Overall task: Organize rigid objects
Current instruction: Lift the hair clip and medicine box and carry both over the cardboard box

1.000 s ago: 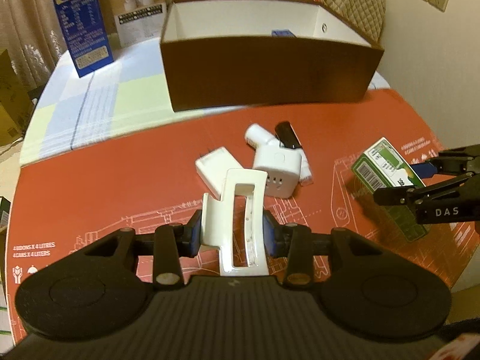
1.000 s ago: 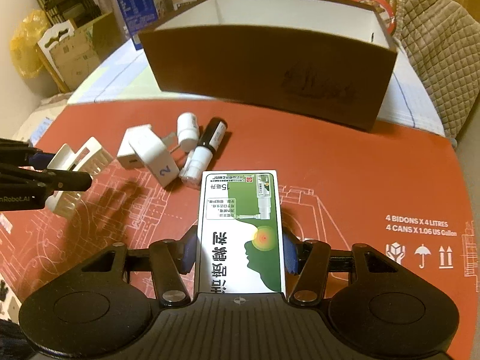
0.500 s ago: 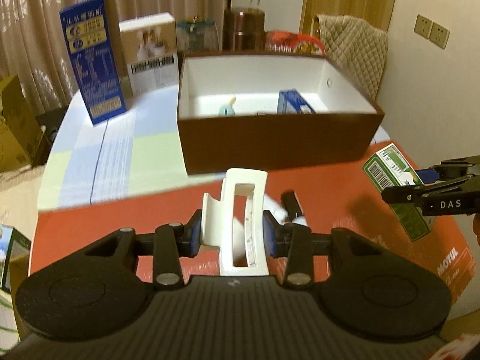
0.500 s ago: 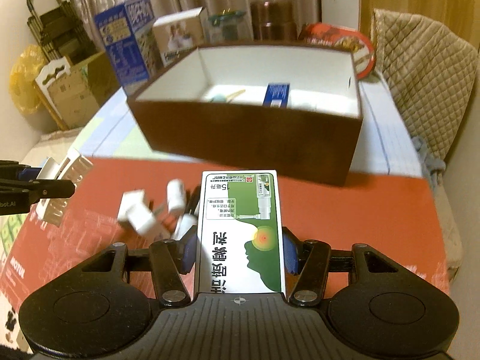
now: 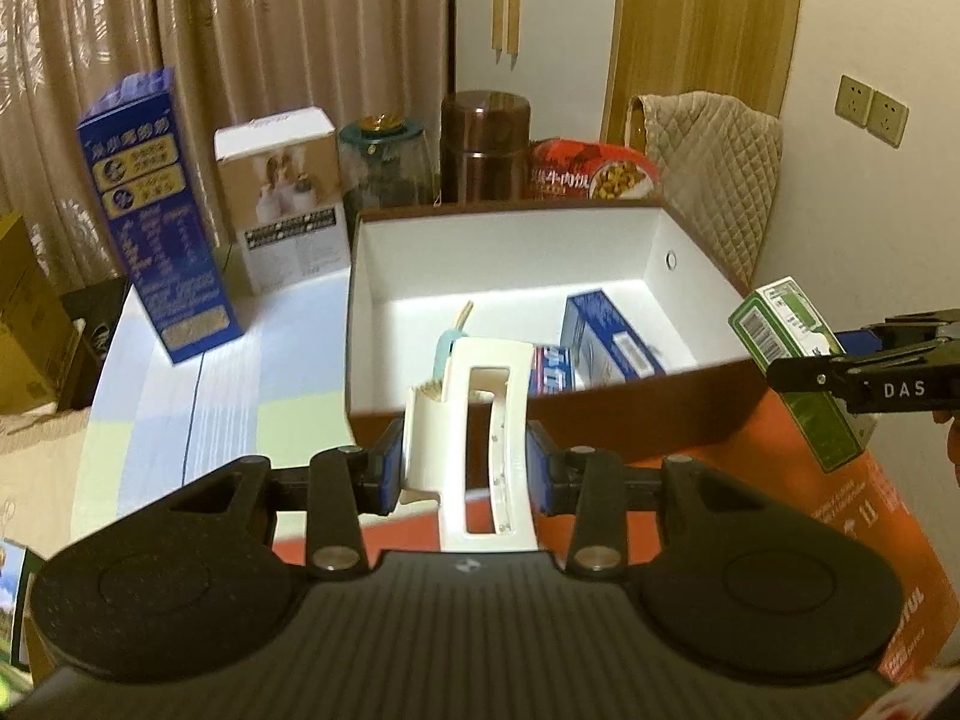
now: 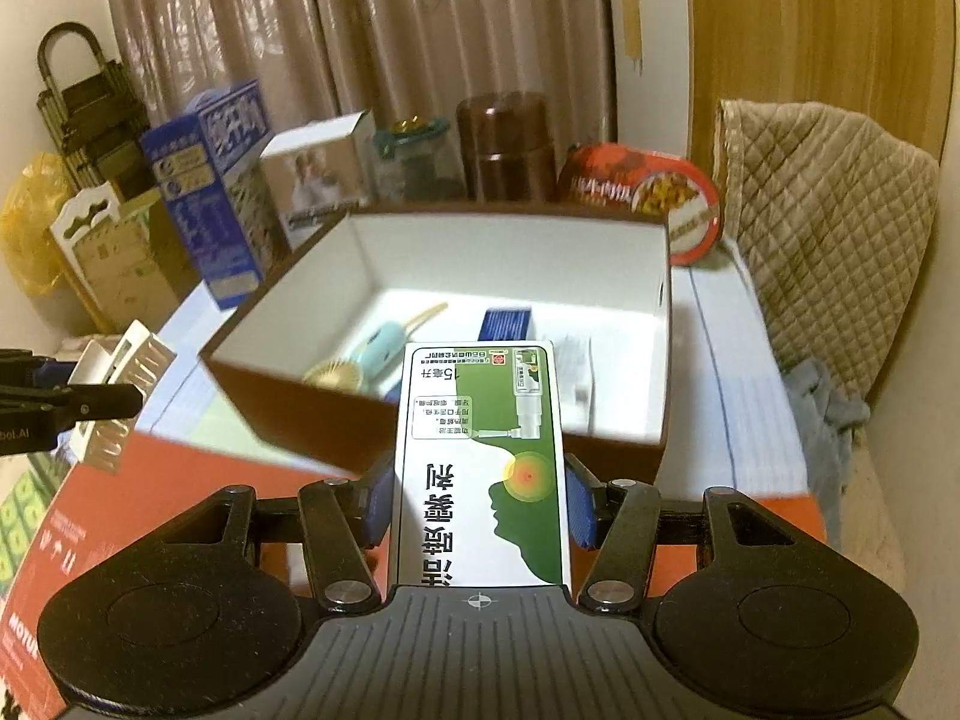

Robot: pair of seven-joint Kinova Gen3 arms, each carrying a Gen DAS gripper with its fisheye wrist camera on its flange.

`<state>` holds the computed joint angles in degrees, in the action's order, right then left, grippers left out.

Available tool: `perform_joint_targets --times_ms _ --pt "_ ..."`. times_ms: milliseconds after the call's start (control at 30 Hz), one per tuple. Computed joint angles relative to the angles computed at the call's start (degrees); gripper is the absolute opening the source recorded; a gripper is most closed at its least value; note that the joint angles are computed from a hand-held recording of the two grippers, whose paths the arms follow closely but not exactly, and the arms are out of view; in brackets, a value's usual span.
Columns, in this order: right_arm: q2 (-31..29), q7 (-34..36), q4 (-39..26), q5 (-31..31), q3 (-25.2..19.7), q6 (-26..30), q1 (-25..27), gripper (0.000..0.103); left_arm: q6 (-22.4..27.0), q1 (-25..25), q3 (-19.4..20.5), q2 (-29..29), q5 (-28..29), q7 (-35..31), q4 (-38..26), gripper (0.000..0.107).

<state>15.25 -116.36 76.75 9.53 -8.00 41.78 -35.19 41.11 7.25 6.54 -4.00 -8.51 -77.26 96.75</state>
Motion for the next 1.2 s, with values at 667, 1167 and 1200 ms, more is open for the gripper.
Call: perform_joint_targets --times_ms 667,1167,1200 --pt "17.4 3.8 -24.6 -3.6 4.3 10.3 2.3 0.052 6.0 3.1 -2.7 22.0 2.7 -4.5 -23.6 0.035" --pt "26.4 6.6 -36.8 -5.5 5.6 16.9 3.7 0.052 12.1 4.8 -4.3 33.5 3.3 -5.9 -37.5 0.035" --pt "26.9 6.8 -37.5 -5.6 5.7 17.2 3.7 0.052 12.4 5.0 -4.4 34.0 3.2 -5.9 -38.1 0.035"
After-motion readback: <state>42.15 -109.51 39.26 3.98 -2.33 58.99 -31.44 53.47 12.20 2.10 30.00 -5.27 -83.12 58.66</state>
